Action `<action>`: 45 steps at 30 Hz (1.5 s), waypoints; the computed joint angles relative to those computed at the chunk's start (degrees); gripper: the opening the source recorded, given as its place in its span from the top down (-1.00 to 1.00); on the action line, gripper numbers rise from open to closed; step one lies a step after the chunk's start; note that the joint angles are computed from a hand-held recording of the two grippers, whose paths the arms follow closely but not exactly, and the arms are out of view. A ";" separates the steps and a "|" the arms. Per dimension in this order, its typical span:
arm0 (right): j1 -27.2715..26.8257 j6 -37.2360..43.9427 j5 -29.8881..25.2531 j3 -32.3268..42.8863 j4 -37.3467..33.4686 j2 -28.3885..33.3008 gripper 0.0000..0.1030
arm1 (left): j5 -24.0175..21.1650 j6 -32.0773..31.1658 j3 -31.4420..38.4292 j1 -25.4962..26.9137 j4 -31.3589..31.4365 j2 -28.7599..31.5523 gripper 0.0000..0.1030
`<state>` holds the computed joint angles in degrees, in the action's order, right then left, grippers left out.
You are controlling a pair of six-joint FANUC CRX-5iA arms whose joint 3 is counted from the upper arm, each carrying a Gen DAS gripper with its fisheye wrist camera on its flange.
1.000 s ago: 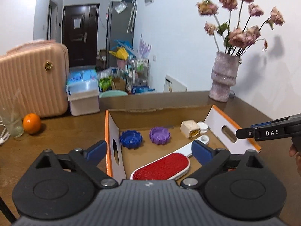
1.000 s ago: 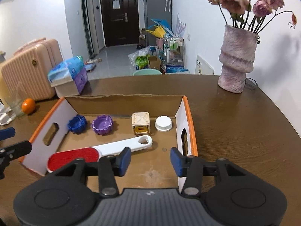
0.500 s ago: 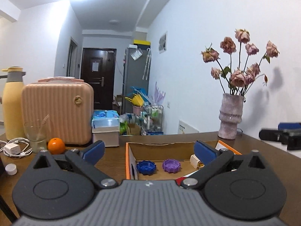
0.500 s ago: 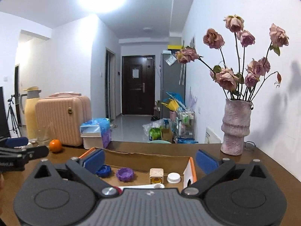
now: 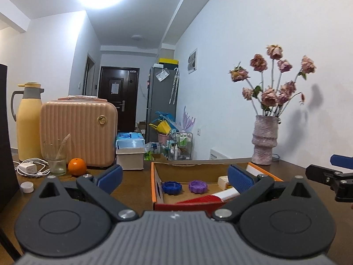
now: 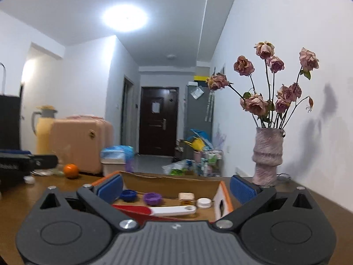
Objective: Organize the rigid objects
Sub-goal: 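Withdraw both tools from the box back toward the bottles, then grasp the green spray bottle with the left tool while the right tool grasps the white spray bottle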
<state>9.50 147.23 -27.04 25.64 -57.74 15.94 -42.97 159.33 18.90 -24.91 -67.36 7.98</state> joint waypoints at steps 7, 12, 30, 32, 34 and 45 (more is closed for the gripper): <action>-2.40 4.04 -0.06 -9.63 -5.01 -7.16 -1.00 | -5.63 -0.30 -7.00 -7.14 -3.58 -5.34 -1.00; -5.14 6.46 -2.73 -16.38 -7.95 -12.87 -1.00 | -8.29 -0.63 -12.37 -11.36 -2.35 -10.02 -1.00; -6.10 -20.73 -10.94 -19.45 13.02 -13.77 -1.00 | 0.46 -15.06 -17.55 -2.02 17.43 -12.36 -1.00; -6.12 -23.95 -15.12 -15.26 15.76 -10.19 -1.00 | 1.92 -22.37 -16.54 1.84 24.07 -11.05 -1.00; -5.18 -28.07 -19.74 -10.19 20.84 -6.29 -1.00 | 4.43 -31.83 -15.63 6.17 31.53 -9.64 -1.00; -8.17 -28.75 -41.10 26.98 17.95 17.57 -0.93 | 7.01 -88.21 -9.54 21.52 72.61 2.40 -1.00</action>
